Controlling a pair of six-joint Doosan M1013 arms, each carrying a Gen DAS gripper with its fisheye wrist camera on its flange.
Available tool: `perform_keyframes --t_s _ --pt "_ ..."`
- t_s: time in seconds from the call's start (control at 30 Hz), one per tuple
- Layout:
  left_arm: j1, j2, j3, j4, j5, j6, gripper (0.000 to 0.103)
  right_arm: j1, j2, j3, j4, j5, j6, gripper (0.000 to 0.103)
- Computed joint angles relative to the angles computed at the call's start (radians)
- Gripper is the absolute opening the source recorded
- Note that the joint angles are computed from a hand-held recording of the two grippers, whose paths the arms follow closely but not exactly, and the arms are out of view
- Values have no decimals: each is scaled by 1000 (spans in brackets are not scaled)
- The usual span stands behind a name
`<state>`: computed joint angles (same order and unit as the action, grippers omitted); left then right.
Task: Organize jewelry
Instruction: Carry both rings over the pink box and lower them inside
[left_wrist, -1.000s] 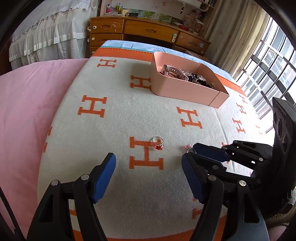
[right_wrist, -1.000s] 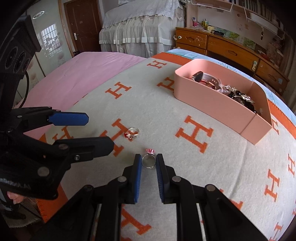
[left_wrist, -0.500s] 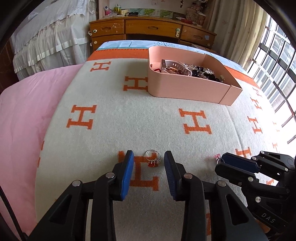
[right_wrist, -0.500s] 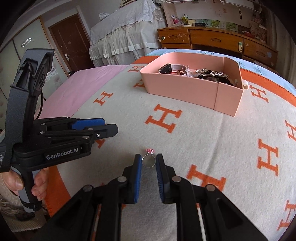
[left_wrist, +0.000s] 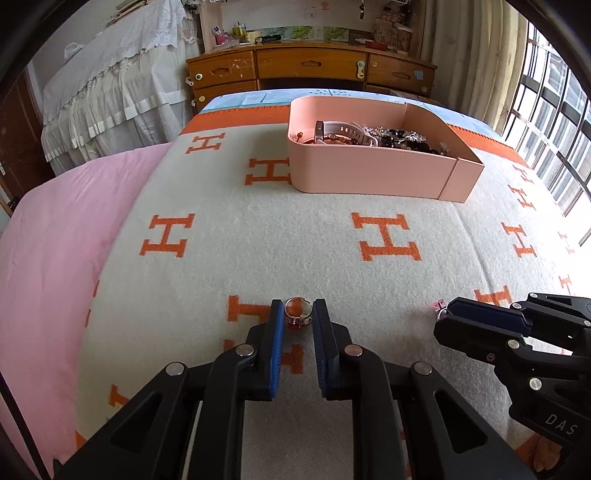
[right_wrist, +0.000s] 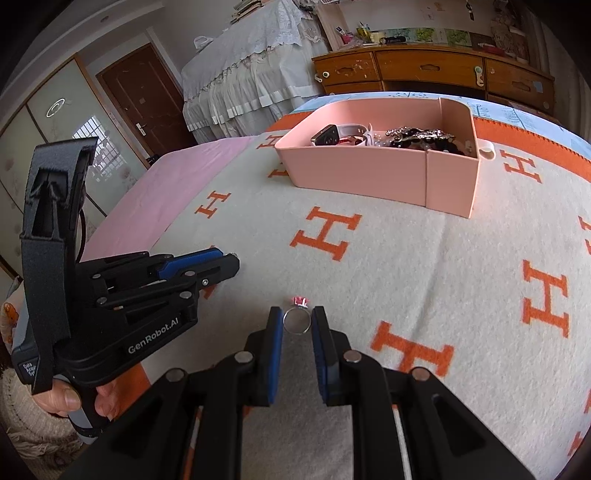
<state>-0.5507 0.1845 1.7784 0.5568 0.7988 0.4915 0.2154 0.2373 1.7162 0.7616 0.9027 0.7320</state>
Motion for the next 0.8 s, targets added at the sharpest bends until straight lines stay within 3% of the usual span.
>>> perform_keyframes --t_s 0.33,0.57,0.8 --pt "-20 -42 -45 32 55 -3 13 -24 -39 -36 4 2 46 16" --pt "7 -43 -181 -28 112 150 13 -38 -50 -168 -14 38 148 16" --pt "57 17 -365 -116 178 329 13 -29 -13 -350 -90 59 296 16"
